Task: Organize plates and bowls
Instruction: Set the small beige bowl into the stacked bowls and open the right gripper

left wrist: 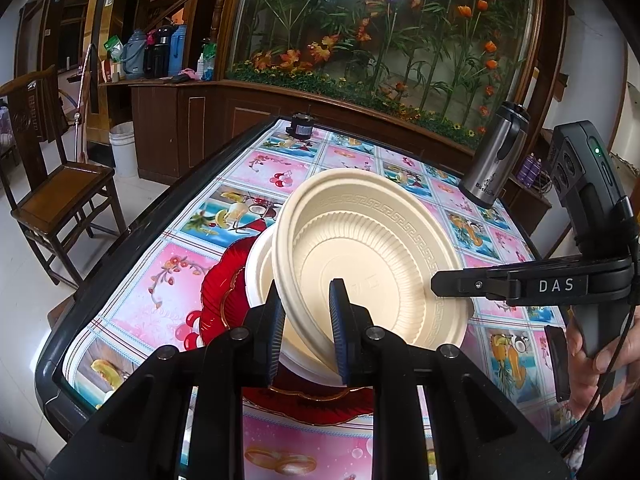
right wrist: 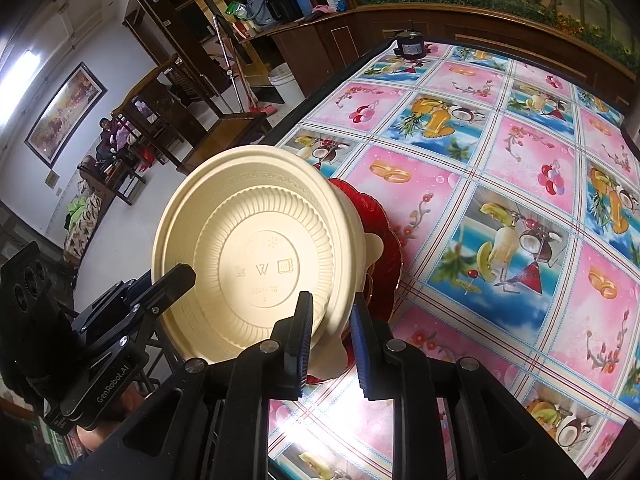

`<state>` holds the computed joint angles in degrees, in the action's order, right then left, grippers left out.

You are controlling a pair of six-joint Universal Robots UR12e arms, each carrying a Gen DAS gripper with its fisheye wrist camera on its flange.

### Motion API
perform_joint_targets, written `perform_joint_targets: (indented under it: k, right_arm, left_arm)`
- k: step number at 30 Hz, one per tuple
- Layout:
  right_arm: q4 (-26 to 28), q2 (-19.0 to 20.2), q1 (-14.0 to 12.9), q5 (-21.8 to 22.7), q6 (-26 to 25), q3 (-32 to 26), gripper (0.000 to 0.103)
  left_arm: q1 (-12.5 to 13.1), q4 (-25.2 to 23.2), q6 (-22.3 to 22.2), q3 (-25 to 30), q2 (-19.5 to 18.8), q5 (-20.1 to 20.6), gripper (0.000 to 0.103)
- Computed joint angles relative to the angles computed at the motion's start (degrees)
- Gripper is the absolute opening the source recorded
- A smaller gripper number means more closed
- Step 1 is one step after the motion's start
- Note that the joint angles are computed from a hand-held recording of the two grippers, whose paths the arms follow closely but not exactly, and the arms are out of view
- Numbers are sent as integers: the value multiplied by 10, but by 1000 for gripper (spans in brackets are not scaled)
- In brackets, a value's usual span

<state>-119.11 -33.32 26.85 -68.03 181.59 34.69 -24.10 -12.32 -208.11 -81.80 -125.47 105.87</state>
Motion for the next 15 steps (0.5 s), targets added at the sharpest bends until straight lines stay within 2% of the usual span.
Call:
perform_joint_targets:
  k: [15]
  right_arm:
    - [-11,-7,0,8,-3,12,30]
  left_arm:
    - [0,-1,-2,-2,2,-1,18]
